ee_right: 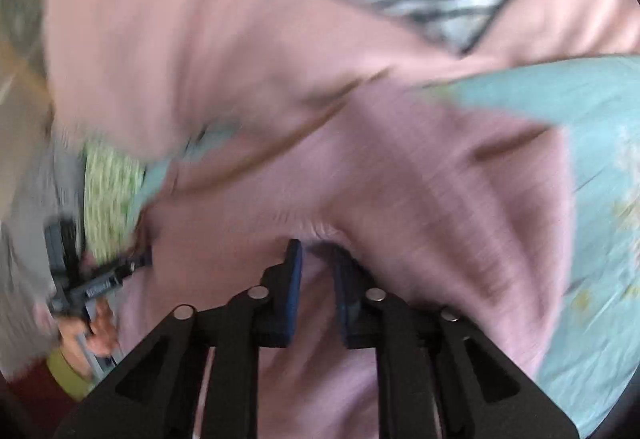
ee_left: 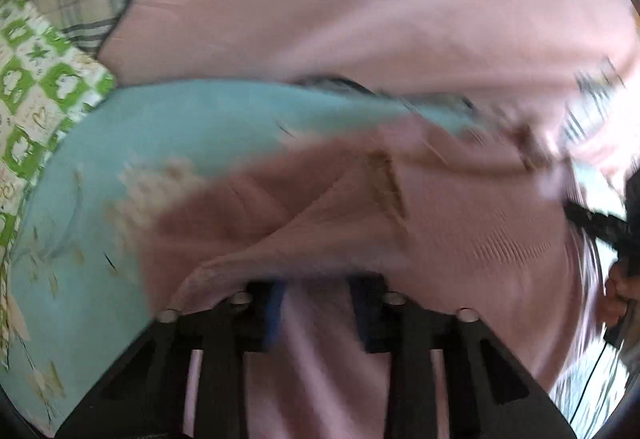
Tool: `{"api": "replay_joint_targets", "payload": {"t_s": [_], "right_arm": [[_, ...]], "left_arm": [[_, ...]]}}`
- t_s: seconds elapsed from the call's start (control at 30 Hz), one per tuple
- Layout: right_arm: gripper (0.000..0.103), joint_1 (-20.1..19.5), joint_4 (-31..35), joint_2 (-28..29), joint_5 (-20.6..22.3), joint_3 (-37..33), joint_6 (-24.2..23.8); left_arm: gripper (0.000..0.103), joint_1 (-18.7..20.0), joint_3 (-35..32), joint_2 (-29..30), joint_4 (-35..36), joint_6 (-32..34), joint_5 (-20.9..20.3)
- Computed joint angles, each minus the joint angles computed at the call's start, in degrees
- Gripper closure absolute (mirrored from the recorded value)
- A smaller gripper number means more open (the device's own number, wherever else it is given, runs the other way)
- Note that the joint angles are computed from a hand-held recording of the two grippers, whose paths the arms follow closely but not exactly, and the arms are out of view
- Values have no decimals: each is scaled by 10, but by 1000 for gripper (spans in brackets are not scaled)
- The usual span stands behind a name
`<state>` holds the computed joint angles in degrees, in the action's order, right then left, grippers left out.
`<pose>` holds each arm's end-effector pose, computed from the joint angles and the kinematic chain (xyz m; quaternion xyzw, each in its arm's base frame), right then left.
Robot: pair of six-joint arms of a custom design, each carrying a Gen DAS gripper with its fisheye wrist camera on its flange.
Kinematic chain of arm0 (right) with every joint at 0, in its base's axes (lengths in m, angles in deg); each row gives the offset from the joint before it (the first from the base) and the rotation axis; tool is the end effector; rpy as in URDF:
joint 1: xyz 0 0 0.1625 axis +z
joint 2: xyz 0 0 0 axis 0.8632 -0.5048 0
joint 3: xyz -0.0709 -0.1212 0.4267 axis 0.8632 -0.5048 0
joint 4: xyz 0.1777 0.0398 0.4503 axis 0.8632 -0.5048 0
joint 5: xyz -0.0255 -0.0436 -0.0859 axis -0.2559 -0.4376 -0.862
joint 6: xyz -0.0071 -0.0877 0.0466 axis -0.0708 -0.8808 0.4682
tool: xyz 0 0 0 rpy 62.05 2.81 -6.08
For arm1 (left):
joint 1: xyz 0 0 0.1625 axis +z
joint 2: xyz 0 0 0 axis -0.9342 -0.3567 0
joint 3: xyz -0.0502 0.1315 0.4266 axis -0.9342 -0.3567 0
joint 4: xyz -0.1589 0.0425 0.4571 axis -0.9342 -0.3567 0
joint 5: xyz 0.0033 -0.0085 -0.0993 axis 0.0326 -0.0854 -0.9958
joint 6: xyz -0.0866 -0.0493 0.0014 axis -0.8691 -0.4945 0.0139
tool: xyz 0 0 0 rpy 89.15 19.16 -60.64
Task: Fold small clothes
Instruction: 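Fold the hem over toward the collar with both grippers and release, then open both grippers and withdraw from the folded sweater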
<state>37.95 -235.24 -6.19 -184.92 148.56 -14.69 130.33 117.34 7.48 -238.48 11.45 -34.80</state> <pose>0.1661 -0.5817 0.3019 0.0360 -0.9324 0.2834 0.2215 -0.1240 -0.6525 0.1933 0.0628 0.9072 -0.2758 0.3113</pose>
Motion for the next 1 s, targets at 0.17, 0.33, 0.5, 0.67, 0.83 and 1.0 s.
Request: {"api": "replay_joint_targets", "payload": {"t_s": [0.17, 0.33, 0.5, 0.67, 0.83, 1.0], "right_arm": [[91, 2, -100, 8, -48, 2, 9], [87, 28, -140, -22, -76, 35, 23], [82, 46, -107, -79, -70, 78, 54], [79, 70, -73, -117, -86, 120, 90], [76, 101, -61, -126, -107, 165, 136], [71, 132, -24, -141, -130, 200, 181]], "left_arm": [[81, 20, -22, -3, 4, -55, -3], [59, -6, 31, -46, 3, -78, 8], [55, -35, 96, -102, 35, -142, -3], [55, -69, 164, -166, 71, -220, -16], [51, -107, 232, -239, 118, -311, -27], [48, -136, 275, -284, 164, -387, -43]]}}
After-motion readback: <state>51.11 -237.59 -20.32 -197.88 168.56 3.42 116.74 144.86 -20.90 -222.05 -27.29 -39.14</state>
